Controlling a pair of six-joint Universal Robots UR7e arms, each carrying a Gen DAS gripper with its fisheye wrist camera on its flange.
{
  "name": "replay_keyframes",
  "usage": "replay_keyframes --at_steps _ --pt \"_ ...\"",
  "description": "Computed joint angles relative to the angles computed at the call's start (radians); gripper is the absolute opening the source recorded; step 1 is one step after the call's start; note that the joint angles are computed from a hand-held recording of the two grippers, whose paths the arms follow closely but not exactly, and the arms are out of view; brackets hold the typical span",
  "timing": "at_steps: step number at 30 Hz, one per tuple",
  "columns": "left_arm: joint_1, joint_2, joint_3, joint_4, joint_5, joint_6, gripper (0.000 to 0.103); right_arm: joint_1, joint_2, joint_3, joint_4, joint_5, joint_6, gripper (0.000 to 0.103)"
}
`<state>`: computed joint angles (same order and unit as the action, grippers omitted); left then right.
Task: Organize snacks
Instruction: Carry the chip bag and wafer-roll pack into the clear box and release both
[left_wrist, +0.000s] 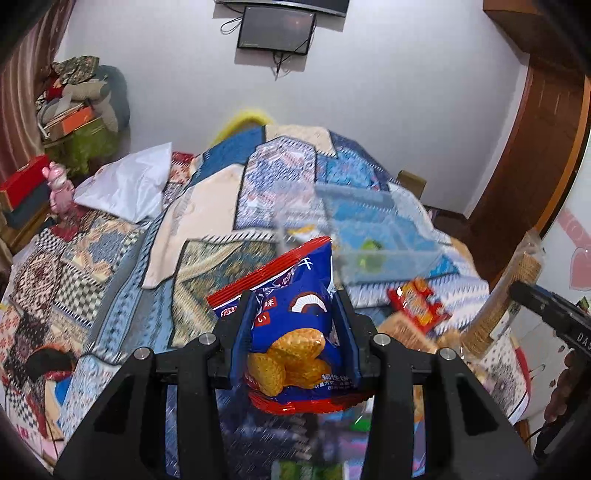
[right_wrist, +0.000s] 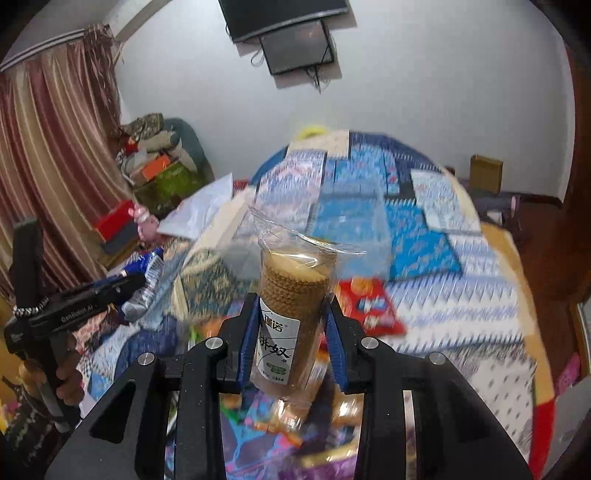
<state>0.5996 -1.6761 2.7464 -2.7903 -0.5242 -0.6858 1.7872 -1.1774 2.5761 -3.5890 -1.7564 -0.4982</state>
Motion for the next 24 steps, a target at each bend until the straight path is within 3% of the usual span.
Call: replay_keyframes --at_steps 9,15,24 --pt "0.117 0.275 -0.131 -0.405 -0.005 0.311 0.042 0.034 0.039 -0.139 -0.006 -0.032 -0.044 0.031" --pt "0.218 0.399 -0.240 -0.544 -0.059 0.472 0.042 0.031 0.114 -0.230 0.000 -0.050 -0.076 0.031" --pt "0.343 0.558 -0.398 -0.617 -0.123 0.621 0.042 0.015 0.247 -0.380 0.044 -0.119 -0.123 0.031"
